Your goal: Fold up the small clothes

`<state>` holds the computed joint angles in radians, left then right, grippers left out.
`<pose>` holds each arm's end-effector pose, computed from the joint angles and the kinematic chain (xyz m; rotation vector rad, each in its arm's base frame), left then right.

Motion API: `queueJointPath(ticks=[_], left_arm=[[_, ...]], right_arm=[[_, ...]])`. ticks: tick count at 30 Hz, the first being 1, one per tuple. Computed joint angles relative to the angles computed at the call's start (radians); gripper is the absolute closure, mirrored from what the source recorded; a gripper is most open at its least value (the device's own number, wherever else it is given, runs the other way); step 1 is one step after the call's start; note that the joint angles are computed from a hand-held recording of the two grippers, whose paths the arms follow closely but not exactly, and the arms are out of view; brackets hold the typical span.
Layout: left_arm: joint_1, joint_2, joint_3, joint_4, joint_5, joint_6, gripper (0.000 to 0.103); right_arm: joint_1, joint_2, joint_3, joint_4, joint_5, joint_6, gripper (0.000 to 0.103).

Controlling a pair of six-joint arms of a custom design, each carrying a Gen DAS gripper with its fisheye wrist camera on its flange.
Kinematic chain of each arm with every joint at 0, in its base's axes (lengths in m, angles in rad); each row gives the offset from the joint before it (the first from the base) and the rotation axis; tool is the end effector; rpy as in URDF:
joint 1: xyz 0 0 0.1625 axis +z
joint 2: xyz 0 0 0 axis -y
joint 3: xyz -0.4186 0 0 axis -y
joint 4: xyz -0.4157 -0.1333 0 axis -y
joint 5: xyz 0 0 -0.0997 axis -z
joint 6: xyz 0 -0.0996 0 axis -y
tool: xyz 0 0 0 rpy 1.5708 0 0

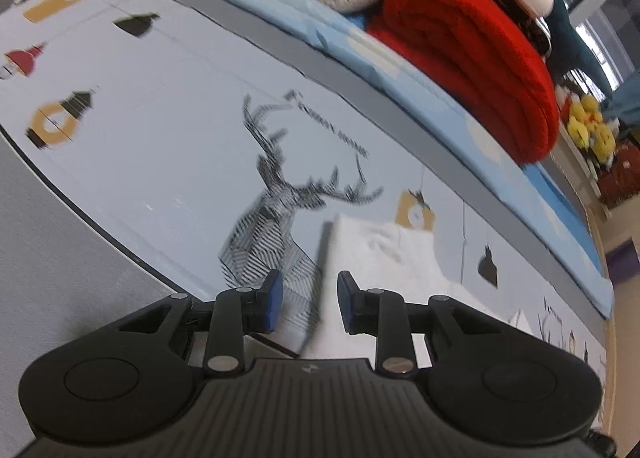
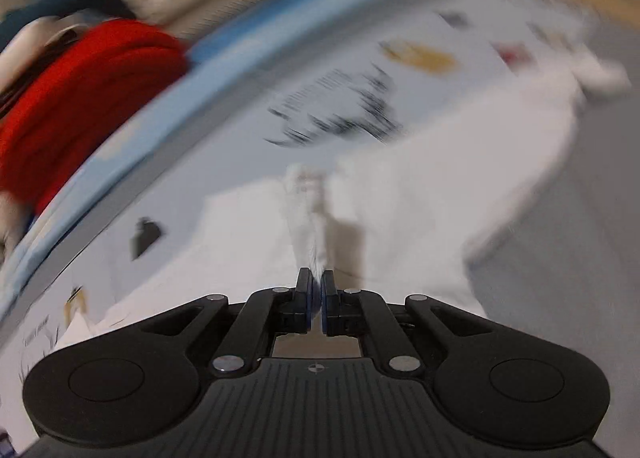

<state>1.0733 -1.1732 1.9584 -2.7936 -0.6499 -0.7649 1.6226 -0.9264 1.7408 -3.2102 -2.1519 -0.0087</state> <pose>-0.0861 -0.6041 0.2422 -0.5820 2.3424 -1.1329 0.1130 -0.6606 0.2116 -0.2398 -2.3930 1.0587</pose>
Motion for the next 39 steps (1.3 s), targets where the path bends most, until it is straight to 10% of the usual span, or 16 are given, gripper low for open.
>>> queueJointPath(ticks=[6, 12, 22, 25, 31, 33, 37, 39], left_arm=[[0.0, 0.035, -0.018, 0.003, -0.037, 0.042, 0.071], [0.002, 0.062, -0.041, 0.046, -0.07, 0.066, 0.071], [0.015, 0.087, -0.059, 0.115, -0.136, 0.1, 0.066], [0.022, 0.1, -0.067, 0.153, -0.148, 0.099, 0.063], [0.018, 0.118, -0.08, 0.247, -0.124, 0.106, 0.063], [0.015, 0.12, -0.083, 0.261, -0.119, 0.116, 0.063], [0.01, 0.12, -0.083, 0.266, -0.116, 0.127, 0.061], [0.007, 0.114, -0.073, 0.22, -0.126, 0.132, 0.061]], right_arm=[[-0.038, -0.073, 0.077, -0.129, 0.219, 0.005, 0.1], [-0.042, -0.049, 0.001, 0.098, -0.006, 0.197, 0.092], [-0.082, -0.051, -0.047, 0.154, 0.064, 0.231, 0.079], [-0.084, -0.053, -0.047, 0.127, 0.068, 0.217, 0.099], [-0.081, -0.09, 0.062, -0.245, 0.458, -0.022, 0.099], [-0.08, -0.088, 0.06, -0.261, 0.413, -0.011, 0.099], [-0.087, -0.053, -0.042, 0.087, 0.028, 0.141, 0.094], [-0.097, -0.068, -0.04, 0.145, -0.025, 0.244, 0.092]])
